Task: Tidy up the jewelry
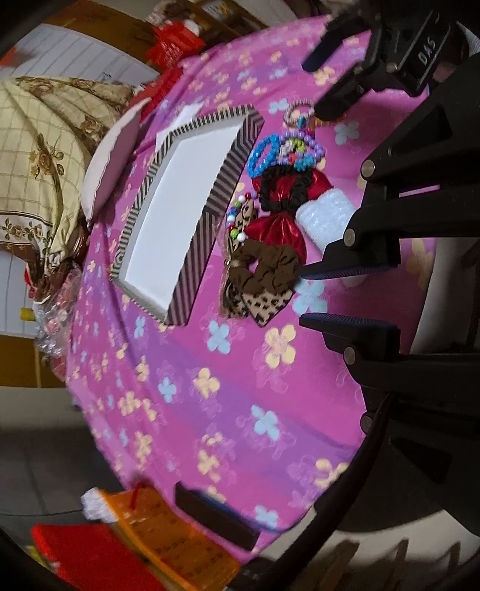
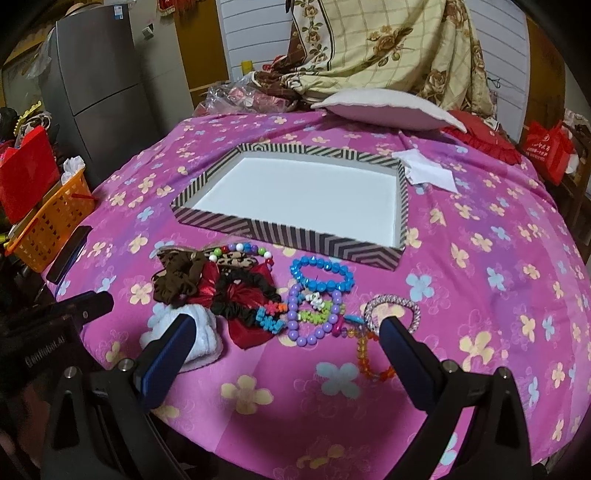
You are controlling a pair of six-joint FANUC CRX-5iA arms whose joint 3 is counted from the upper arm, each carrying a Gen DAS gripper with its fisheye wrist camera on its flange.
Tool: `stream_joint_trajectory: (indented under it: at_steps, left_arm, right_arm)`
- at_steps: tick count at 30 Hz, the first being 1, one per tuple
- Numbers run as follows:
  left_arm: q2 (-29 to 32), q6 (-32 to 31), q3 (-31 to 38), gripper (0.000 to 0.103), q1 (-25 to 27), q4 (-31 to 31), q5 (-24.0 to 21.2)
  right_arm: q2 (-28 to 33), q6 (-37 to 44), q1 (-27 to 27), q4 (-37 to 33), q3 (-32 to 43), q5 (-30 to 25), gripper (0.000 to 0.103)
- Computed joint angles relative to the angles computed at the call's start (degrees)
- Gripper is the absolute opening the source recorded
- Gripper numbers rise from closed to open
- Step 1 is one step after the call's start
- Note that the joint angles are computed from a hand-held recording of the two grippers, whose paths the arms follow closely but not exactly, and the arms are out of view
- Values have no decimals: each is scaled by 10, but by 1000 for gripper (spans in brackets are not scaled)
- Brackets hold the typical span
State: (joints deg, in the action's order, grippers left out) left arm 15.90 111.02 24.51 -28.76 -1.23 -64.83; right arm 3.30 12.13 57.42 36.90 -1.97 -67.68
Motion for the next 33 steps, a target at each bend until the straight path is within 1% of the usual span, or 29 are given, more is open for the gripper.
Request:
stream_joint_trajectory:
  at_steps: [1,5,7,9,12,15,17,19,22,27,30,32,33]
  left_arm:
    - [-4,-10,-15,48,10,24,11]
    - [-8,-35,-38,52,22,62,30]
    - [-5,-68,-52,56,26,101,39]
    - [2,-101,-57,57,26,131,35]
    - [19,-131,-47,58,17,136,20]
    - [33,-143,-34,58,11,129,8]
    - [37,-142,-31,62,8,123,8]
    - [44,-141,-23,62,5,113,5]
    - [47,-147,-19,62,1,102,8]
    - [48,-165,-26,61,4,114,20]
    - [51,-170,-24,61,6,117,18]
    - [53,-169,-22,61,6,118,17]
    - [55,-168,-20,61,6,119,15]
  right_arm:
    - [-2,2,-1,-3,-4,6,102]
    - [-8,8,-7,-17,-17,28,101]
    - [-9,12,-12,-32,-21,40,99]
    - [-10,16,-17,-43,-24,49,97]
    - [-12,15,-23,-43,-28,47,97]
    - [-13,19,-32,-44,-31,54,96]
    - [-11,30,-39,-45,-28,60,92]
    - [-6,53,-49,-55,-21,72,82]
    - [10,100,-67,-83,0,88,73]
    - [47,179,-85,-119,41,91,67]
    - [68,225,-96,-143,67,85,62]
    - [81,254,-104,-164,83,85,57]
    - [85,269,-108,-177,89,86,50]
